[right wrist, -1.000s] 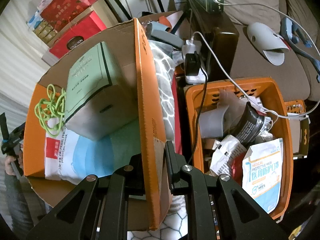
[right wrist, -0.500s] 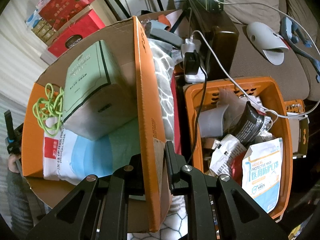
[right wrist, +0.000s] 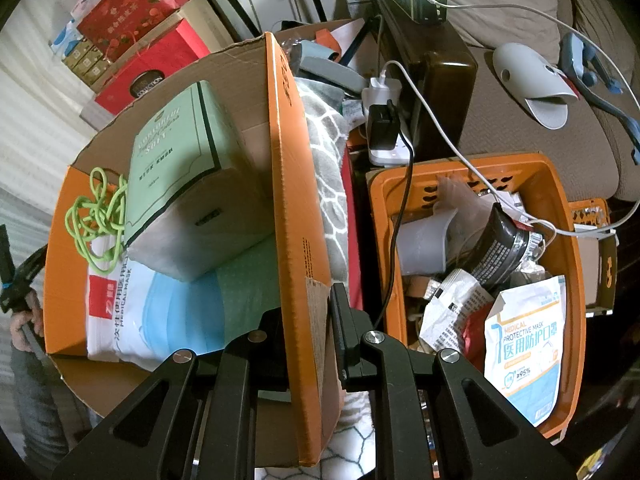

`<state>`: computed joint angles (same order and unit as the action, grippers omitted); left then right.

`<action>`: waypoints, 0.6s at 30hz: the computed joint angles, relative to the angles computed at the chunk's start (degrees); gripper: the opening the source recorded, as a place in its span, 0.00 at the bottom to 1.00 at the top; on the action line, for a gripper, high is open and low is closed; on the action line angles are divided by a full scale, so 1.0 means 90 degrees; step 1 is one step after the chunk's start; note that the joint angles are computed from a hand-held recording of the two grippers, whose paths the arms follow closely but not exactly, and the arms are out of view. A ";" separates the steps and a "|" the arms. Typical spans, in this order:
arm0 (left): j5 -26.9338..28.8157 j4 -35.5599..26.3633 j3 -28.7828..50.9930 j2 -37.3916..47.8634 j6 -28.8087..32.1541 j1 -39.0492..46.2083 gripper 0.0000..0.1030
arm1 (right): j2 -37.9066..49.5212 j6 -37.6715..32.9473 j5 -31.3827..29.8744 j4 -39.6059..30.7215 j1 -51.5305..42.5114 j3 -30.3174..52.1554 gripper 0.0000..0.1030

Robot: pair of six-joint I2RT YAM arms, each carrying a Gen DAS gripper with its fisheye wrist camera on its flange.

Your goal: Organize objects

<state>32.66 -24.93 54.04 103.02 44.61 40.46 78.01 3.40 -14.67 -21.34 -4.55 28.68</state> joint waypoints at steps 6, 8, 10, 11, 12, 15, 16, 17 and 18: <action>0.0787 -0.1091 0.0082 -0.0836 0.0184 0.0198 0.02 | 0.0015 0.0006 -0.0007 -0.0003 -0.0002 0.0013 0.14; 0.1051 -0.1485 0.0083 -0.1193 0.0294 0.0196 0.02 | 0.0011 0.0006 -0.0011 -0.0003 -0.0003 0.0011 0.14; 0.1253 -0.1817 0.0015 -0.1613 0.0394 0.0142 0.02 | 0.0009 0.0005 -0.0017 0.0007 -0.0006 0.0004 0.14; 0.1328 -0.1978 -0.0006 -0.1804 0.0416 0.0087 0.02 | 0.0011 0.0010 -0.0021 0.0003 -0.0008 0.0010 0.14; 0.1406 -0.2133 -0.0030 -0.1991 0.0420 0.0010 0.02 | 0.0012 0.0014 -0.0023 -0.0002 -0.0005 0.0013 0.14; 0.1525 -0.2422 -0.0173 -0.2525 0.0263 -0.0283 0.02 | 0.0009 0.0042 -0.0031 -0.0007 0.0012 0.0026 0.14; 0.1550 -0.2497 -0.0227 -0.2685 0.0173 -0.0410 0.02 | 0.0009 0.0031 -0.0033 -0.0007 -0.0001 0.0022 0.14; 0.1563 -0.2543 -0.0294 -0.2844 0.0074 -0.0543 0.02 | 0.0008 0.0025 -0.0035 -0.0008 -0.0007 0.0020 0.14; 0.1552 -0.2508 -0.0365 -0.2968 -0.0055 -0.0677 0.02 | 0.0008 0.0021 -0.0037 -0.0009 -0.0010 0.0021 0.14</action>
<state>46.62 -47.50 50.76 76.31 44.12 34.37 78.08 3.58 -15.01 -21.43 -4.64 28.87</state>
